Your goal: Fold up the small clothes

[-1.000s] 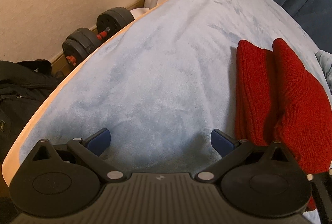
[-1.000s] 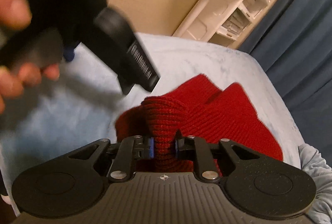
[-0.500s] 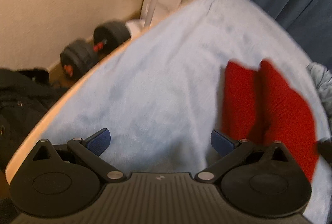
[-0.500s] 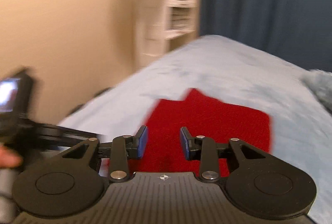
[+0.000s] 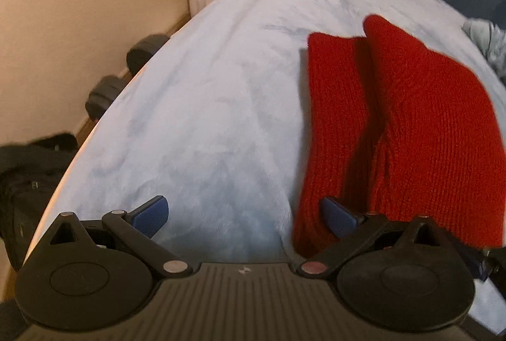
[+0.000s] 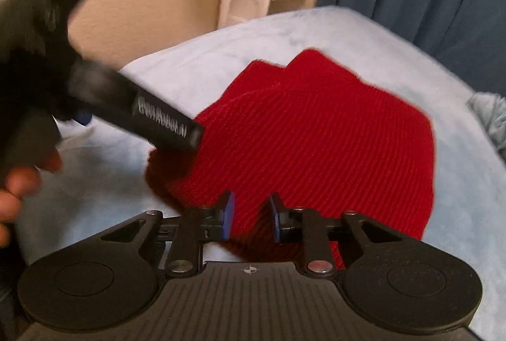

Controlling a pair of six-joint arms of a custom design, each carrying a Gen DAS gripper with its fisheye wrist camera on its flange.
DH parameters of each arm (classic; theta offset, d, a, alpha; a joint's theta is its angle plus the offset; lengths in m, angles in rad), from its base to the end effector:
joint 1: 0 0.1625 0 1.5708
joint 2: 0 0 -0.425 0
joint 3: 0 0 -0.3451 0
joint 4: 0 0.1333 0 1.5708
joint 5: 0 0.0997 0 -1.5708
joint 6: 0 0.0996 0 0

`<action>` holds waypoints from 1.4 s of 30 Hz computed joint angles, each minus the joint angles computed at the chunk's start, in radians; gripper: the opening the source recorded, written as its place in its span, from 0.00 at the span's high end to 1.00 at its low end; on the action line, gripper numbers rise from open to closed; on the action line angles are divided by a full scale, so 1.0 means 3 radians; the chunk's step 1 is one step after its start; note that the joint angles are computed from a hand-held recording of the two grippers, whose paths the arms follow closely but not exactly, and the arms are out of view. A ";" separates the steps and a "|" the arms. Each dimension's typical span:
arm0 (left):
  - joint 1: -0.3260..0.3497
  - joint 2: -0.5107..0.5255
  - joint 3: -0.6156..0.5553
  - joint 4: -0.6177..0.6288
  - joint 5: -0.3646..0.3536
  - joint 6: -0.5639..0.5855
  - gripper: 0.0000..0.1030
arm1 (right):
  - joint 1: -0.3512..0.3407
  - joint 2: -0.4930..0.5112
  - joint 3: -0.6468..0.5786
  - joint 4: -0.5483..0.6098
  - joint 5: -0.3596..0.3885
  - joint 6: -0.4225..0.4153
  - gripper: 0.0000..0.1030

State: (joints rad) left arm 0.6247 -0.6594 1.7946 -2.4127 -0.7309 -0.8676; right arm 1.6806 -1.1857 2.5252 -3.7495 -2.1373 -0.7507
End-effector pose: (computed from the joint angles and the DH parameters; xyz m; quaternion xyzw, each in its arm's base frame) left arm -0.3311 -0.4945 0.0175 0.0950 0.9003 -0.2354 0.3536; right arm 0.1197 -0.3569 0.2385 0.2623 -0.8444 0.2909 0.3655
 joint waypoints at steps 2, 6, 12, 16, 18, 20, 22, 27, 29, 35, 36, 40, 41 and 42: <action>-0.0064 -0.0073 -0.0045 0.0339 0.0076 -0.0149 0.00 | 0.0045 -0.0222 0.0020 0.0306 0.0020 0.0114 0.75; -0.0254 -0.0338 0.0045 0.0882 0.0162 -0.0459 0.00 | 0.0250 -0.0900 0.0038 0.1059 -0.0023 0.0584 0.65; -0.0791 -0.0827 0.0364 0.1308 0.0065 -0.1076 0.00 | 0.0874 -0.1652 0.0098 0.1305 -0.0477 0.1030 0.22; -0.1070 -0.1017 0.0475 0.1379 -0.0263 -0.1260 0.00 | 0.1338 -0.1972 0.0170 0.1551 -0.0990 0.1427 0.20; -0.1204 -0.1041 0.0488 0.1448 -0.0351 -0.1241 0.00 | 0.1484 -0.2127 0.0168 0.1840 -0.1175 0.1711 0.19; -0.1326 -0.1035 0.0497 0.1512 -0.0379 -0.1219 0.00 | 0.1624 -0.2256 0.0176 0.2170 -0.1337 0.2053 0.19; -0.1409 -0.1033 0.0508 0.1540 -0.0392 -0.1215 0.00 | 0.1763 -0.2439 0.0220 0.2547 -0.1441 0.2343 0.19; -0.1518 -0.1047 0.0482 0.1715 -0.0453 -0.1384 0.00 | 0.1971 -0.2659 0.0223 0.3005 -0.1600 0.2638 0.19; -0.1546 -0.1056 0.0457 0.1797 -0.0464 -0.1430 0.00 | 0.2010 -0.2701 0.0226 0.3049 -0.1627 0.2657 0.18; -0.1557 -0.1062 0.0397 0.1983 -0.0496 -0.1533 0.00 | 0.2011 -0.2784 0.0235 0.3083 -0.1628 0.2685 0.18; -0.1547 -0.1064 0.0393 0.1991 -0.0506 -0.1532 0.00 | 0.1980 -0.2797 0.0236 0.3086 -0.1611 0.2685 0.18; -0.1479 -0.1017 0.0353 0.2014 -0.0529 -0.1522 0.00 | 0.1840 -0.2838 0.0245 0.3094 -0.1522 0.2675 0.18; -0.1455 -0.1001 0.0341 0.2007 -0.0538 -0.1515 0.00 | 0.1793 -0.2845 0.0245 0.3084 -0.1490 0.2652 0.18; -0.1433 -0.0982 0.0326 0.2004 -0.0549 -0.1516 0.00 | 0.1742 -0.2841 0.0252 0.3047 -0.1460 0.2618 0.18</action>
State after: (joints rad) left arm 0.1949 -0.9542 1.8924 -1.8114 -0.8955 -1.3225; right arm 2.2032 -2.0381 2.6008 -2.8354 -2.5752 0.0346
